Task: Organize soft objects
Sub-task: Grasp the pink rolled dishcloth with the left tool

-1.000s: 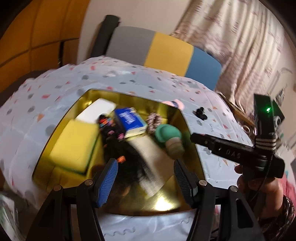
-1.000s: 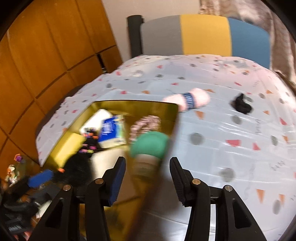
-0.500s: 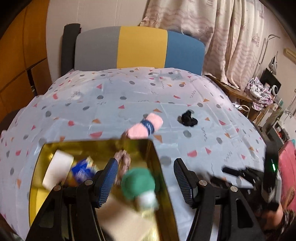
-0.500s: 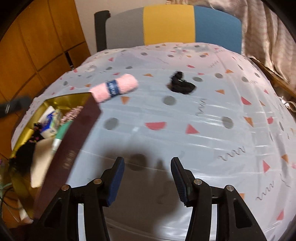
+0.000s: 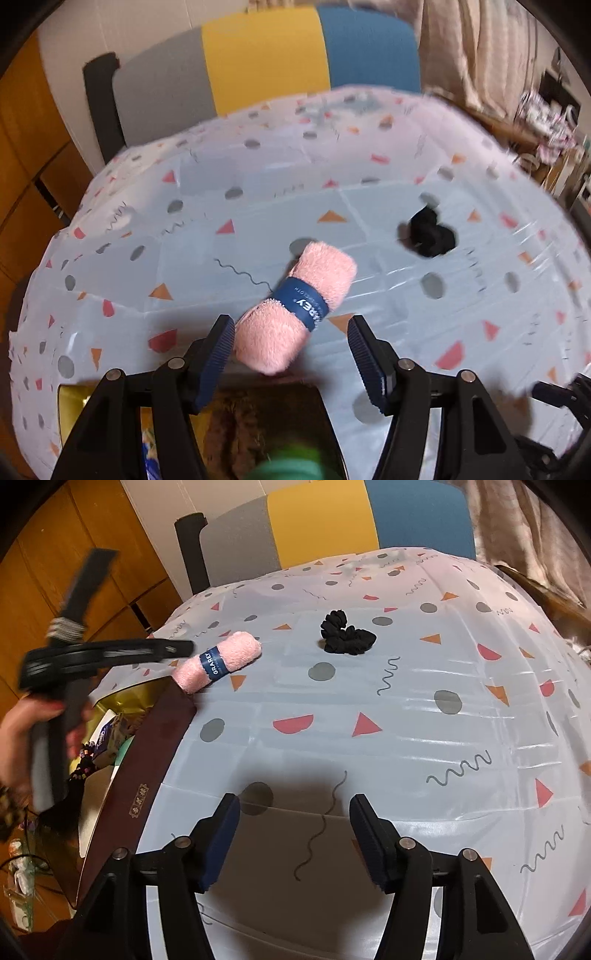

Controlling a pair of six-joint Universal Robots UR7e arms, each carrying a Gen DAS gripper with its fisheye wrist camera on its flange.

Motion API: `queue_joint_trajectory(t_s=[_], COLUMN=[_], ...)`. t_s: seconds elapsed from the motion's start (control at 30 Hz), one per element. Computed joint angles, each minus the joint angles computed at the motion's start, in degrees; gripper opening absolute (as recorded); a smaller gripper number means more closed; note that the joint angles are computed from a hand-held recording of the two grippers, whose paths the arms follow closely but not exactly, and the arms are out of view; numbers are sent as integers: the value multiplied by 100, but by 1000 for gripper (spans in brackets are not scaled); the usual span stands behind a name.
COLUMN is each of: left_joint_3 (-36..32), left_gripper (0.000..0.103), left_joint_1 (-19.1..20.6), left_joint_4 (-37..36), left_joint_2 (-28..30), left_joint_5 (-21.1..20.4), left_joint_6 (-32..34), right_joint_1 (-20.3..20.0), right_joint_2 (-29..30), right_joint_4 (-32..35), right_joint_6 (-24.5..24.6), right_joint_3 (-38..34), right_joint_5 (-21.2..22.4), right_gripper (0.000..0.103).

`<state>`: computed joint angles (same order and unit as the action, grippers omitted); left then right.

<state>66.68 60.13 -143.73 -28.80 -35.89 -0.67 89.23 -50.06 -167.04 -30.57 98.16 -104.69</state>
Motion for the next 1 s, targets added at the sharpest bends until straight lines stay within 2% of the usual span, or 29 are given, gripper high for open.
queue_joint_trajectory(t_s=[0.1, 0.27, 0.4, 0.53, 0.67, 0.8, 0.87, 1.0], left_joint_3=[-569, -1179, -1488, -1597, -1649, -1635, -1539, -1200], left_gripper=[65, 65, 65, 65, 64, 55, 51, 49], left_joint_1=[67, 156, 220, 228, 237, 233, 214, 141], left_joint_4=[655, 1279, 1737, 1893, 1916, 1870, 1612, 774], left_joint_2=[321, 621, 773, 912, 977, 995, 978, 876], left_joint_5=[227, 205, 70, 267, 369, 433, 478, 512], left_joint_6=[-44, -200, -412, -456, -488, -423, -200, 151], right_joint_1=[-22, -43, -30, -41, -32, -32, -37, -77], right_joint_2=[-9, -28, -35, -24, -12, 8, 13, 23], right_joint_4=[221, 534, 598, 752, 747, 770, 780, 891], right_joint_6=[164, 273, 275, 354, 324, 308, 332, 462], right_joint_3=[-33, -94, -116, -160, -155, -183, -188, -247], right_joint_5=[20, 79, 59, 70, 52, 30, 17, 42], right_gripper=[66, 66, 67, 67, 67, 67, 67, 67])
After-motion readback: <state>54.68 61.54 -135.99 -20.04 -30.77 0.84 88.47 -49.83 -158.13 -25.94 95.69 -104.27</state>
